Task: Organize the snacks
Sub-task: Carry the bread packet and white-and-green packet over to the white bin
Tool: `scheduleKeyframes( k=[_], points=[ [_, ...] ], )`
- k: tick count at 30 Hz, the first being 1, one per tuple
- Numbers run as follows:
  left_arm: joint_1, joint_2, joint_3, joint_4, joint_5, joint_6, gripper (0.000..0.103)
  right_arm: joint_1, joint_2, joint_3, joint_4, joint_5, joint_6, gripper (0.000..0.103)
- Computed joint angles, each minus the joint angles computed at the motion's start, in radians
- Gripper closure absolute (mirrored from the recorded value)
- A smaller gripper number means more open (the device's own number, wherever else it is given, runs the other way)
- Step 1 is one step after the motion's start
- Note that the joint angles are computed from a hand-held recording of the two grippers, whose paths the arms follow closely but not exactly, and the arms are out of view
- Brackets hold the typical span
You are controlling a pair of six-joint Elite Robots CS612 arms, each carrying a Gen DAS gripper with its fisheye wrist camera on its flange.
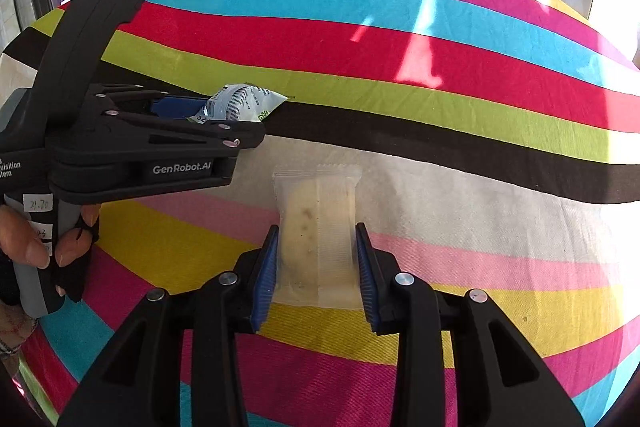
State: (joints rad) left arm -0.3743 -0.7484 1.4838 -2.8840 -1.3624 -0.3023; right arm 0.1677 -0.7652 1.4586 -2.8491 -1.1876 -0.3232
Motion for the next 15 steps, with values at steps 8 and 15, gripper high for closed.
scheduleKeyframes(
  k=[8,15],
  points=[
    [-0.005,-0.098,0.207,-0.159,-0.025,-0.099,0.044,0.0,0.0,0.0,0.0,-0.001,-0.001,0.071],
    [-0.013,-0.075,0.157,-0.087,0.001,-0.126,0.006,0.001,0.0,0.0,-0.003,-0.01,-0.002,0.071]
  ],
)
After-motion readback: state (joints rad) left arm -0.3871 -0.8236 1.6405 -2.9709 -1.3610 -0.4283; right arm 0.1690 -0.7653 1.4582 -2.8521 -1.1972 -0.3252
